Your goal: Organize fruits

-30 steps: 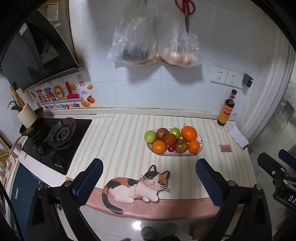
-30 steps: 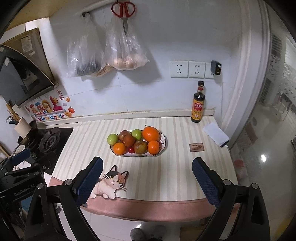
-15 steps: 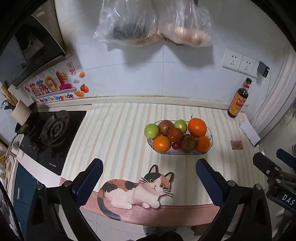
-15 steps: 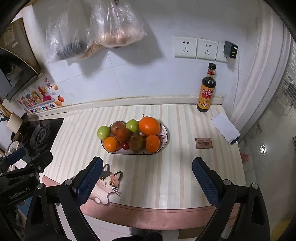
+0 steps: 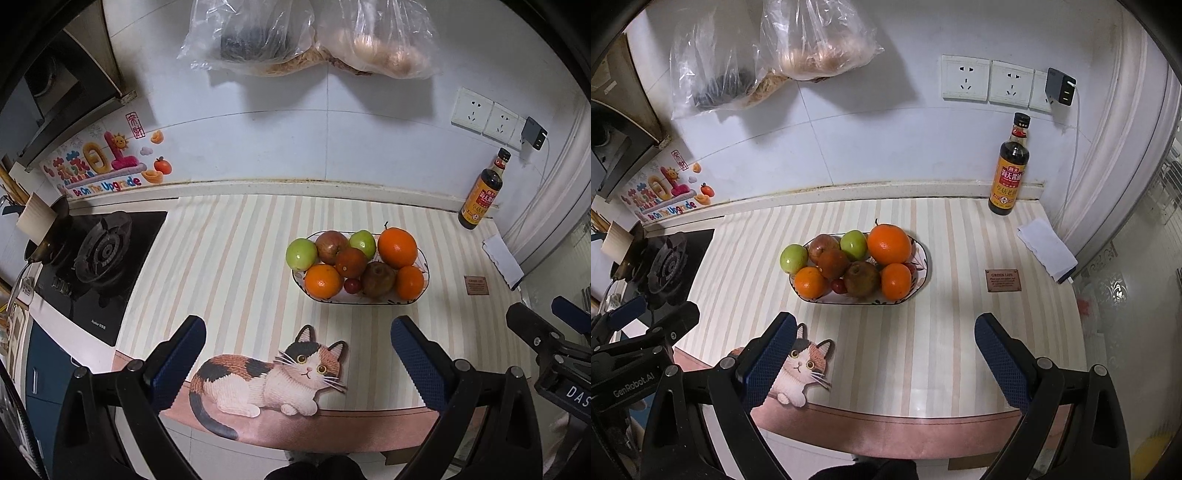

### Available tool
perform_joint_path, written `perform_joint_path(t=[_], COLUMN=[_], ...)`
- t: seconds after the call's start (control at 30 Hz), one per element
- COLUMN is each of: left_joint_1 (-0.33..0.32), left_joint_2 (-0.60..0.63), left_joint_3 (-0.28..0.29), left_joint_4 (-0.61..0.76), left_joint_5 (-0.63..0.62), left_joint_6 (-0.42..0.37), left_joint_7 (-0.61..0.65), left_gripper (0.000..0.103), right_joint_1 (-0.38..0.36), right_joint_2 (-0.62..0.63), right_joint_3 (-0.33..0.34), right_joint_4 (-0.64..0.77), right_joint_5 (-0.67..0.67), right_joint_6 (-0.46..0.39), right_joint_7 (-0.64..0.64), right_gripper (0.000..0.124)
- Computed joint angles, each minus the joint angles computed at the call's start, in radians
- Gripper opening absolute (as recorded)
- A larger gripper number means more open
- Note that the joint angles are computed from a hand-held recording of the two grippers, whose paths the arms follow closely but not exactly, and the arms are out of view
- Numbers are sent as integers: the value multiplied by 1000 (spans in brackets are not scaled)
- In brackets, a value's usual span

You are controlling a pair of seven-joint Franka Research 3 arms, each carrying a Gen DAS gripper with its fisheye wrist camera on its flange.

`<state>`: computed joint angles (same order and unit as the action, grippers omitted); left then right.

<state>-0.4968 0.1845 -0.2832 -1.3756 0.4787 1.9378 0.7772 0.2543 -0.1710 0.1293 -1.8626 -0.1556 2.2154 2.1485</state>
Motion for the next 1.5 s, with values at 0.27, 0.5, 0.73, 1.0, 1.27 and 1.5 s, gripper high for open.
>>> perform_joint_path(t=[0.27, 0.5, 0.73, 1.0, 1.27, 1.5], left_joint_1=[-5, -5, -3, -3, -2, -7], left_joint_2=[12, 11, 10, 13, 9, 2], left_joint_3=[1, 4, 4, 3, 2, 2], left_joint_4=[13, 6, 6, 9, 2, -5], left_joint_5=[5, 11, 8, 7, -1, 24], left_joint_6=[-4, 8, 9, 18, 26, 29], left_joint_7=[18, 22, 25, 38, 36, 18], left_gripper=[103, 103, 103, 103, 103, 103], right_joint_1=[3, 5, 6, 6, 4, 2], right_joint_2=[10, 13, 11, 13, 8, 1], right_joint_3=[2, 0, -1, -2, -2, 0], right_joint_4=[11, 11, 10, 13, 14, 10], right_joint_5=[-11, -16, -16, -14, -17, -22], right_joint_6=[-11, -22, -24, -24, -30, -29], right_joint_7=[11, 15, 16, 15, 14, 18], right_gripper=[99, 99, 99, 99, 99, 99])
